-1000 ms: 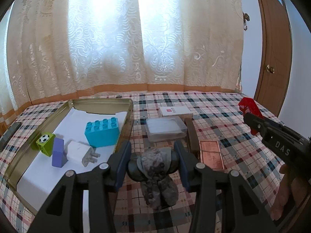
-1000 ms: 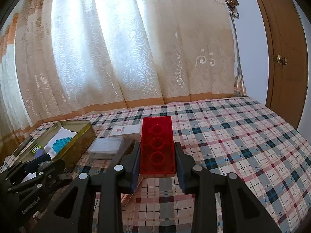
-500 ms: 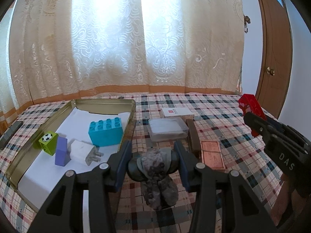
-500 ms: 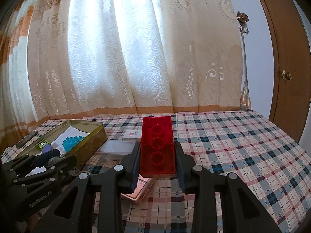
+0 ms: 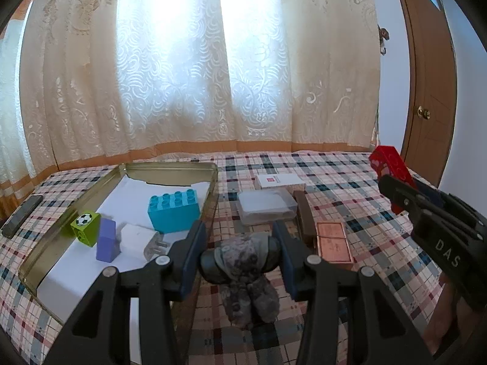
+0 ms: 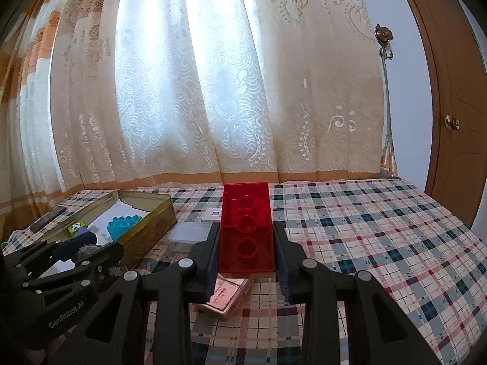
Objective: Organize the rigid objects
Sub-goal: 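Lift and carry the grey pouch and red brick over to the tin tray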
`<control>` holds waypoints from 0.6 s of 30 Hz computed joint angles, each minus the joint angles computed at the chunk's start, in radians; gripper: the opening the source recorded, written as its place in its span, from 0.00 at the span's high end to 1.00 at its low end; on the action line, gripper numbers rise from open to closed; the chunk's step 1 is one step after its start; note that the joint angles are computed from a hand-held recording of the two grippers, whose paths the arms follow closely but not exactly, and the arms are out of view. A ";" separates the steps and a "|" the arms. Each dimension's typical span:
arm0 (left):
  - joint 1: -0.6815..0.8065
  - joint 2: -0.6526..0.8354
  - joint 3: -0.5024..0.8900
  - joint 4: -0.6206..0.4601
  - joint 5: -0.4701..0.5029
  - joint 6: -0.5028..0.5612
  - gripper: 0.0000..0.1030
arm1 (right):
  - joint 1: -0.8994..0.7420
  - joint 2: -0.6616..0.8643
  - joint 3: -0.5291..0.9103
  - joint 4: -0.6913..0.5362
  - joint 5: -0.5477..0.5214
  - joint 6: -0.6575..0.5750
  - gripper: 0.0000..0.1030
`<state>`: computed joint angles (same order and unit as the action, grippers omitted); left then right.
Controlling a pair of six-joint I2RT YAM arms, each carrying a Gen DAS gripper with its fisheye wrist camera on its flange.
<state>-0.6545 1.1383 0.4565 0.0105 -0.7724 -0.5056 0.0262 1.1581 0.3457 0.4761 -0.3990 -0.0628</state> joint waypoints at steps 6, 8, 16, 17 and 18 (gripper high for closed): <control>-0.004 -0.017 -0.007 -0.008 -0.005 -0.003 0.56 | 0.020 -0.033 -0.024 0.012 0.004 0.001 0.66; -0.003 -0.024 -0.011 -0.006 -0.008 -0.004 0.56 | 0.025 -0.043 -0.033 0.019 0.005 0.001 0.66; -0.013 -0.117 -0.062 -0.026 -0.055 -0.014 0.56 | 0.046 -0.069 -0.053 0.030 0.019 0.007 0.66; -0.016 -0.123 -0.065 -0.029 -0.061 -0.017 0.56 | 0.050 -0.072 -0.055 0.032 0.023 0.007 0.66; -0.015 -0.130 -0.068 -0.030 -0.062 -0.015 0.56 | 0.054 -0.075 -0.057 0.034 0.025 0.007 0.66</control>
<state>-0.6693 1.0084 0.3884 -0.0196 -0.8339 -0.5208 0.0799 1.0831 0.2884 0.5100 -0.3744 -0.0558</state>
